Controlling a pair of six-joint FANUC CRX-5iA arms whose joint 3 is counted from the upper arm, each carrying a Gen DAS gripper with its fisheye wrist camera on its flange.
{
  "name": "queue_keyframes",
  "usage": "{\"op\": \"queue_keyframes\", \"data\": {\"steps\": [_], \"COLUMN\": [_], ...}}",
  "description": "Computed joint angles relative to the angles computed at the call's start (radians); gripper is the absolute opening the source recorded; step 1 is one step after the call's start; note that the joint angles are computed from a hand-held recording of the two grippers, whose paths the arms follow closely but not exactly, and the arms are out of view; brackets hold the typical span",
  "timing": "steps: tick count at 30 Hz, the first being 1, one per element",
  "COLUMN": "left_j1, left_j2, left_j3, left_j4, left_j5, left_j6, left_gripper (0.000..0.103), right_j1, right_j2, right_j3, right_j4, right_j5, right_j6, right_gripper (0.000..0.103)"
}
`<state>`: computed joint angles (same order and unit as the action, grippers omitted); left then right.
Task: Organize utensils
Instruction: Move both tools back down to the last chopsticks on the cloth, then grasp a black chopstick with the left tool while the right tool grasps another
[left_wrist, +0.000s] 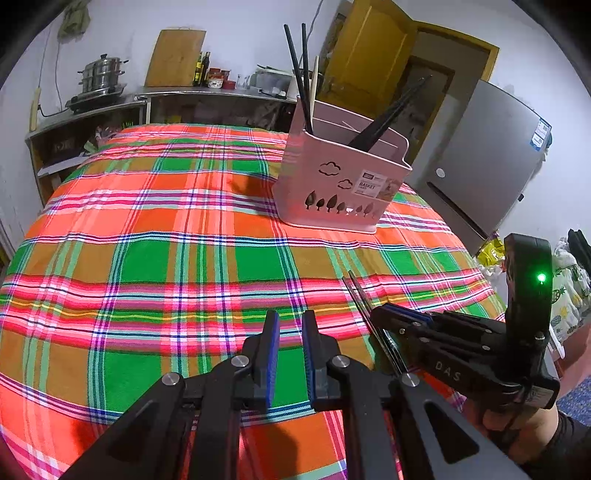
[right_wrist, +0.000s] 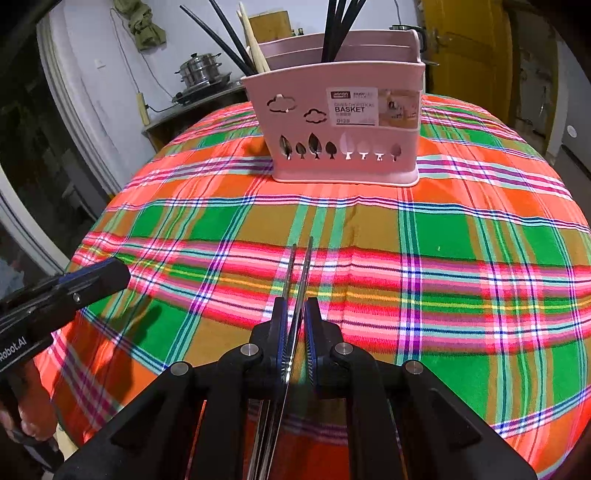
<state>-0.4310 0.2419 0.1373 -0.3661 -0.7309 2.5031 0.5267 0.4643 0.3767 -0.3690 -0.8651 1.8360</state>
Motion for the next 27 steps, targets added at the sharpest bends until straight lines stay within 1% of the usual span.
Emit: {"op": "queue_keyframes", "data": {"steps": [7,10,16,18,25,27], "left_j1": [0.008,0.015,0.023,0.028,0.025,0.012], "left_j2": [0.029,0.052,0.114,0.141,0.256,0.279], "left_j3": [0.022,0.038,0.083,0.102,0.222,0.265], "left_j4": [0.05,0.098,0.191,0.228,0.291,0.251], "left_j5": [0.008,0.022,0.04,0.042,-0.035,-0.063], "left_j6": [-0.041,-0.078,-0.156,-0.181,-0.241,-0.228], "left_gripper": [0.011,0.011,0.011,0.011,0.012,0.013], "right_j1": [-0.007,-0.008,-0.042,-0.046,-0.082,-0.091], "right_j2": [0.009,-0.003,-0.034,-0.05,-0.081,-0.085], "right_j3": [0.011,-0.004,-0.04,-0.066,-0.113,-0.119], "right_j4": [0.002,0.003,-0.036,-0.019,-0.01,-0.014], "right_j5": [-0.021,-0.019,-0.018,0.005,0.043,0.048], "right_j6": [-0.002,0.008,0.017,-0.002,-0.06,-0.069], "right_gripper": [0.009,0.007,0.007,0.006,0.006,0.006]}}
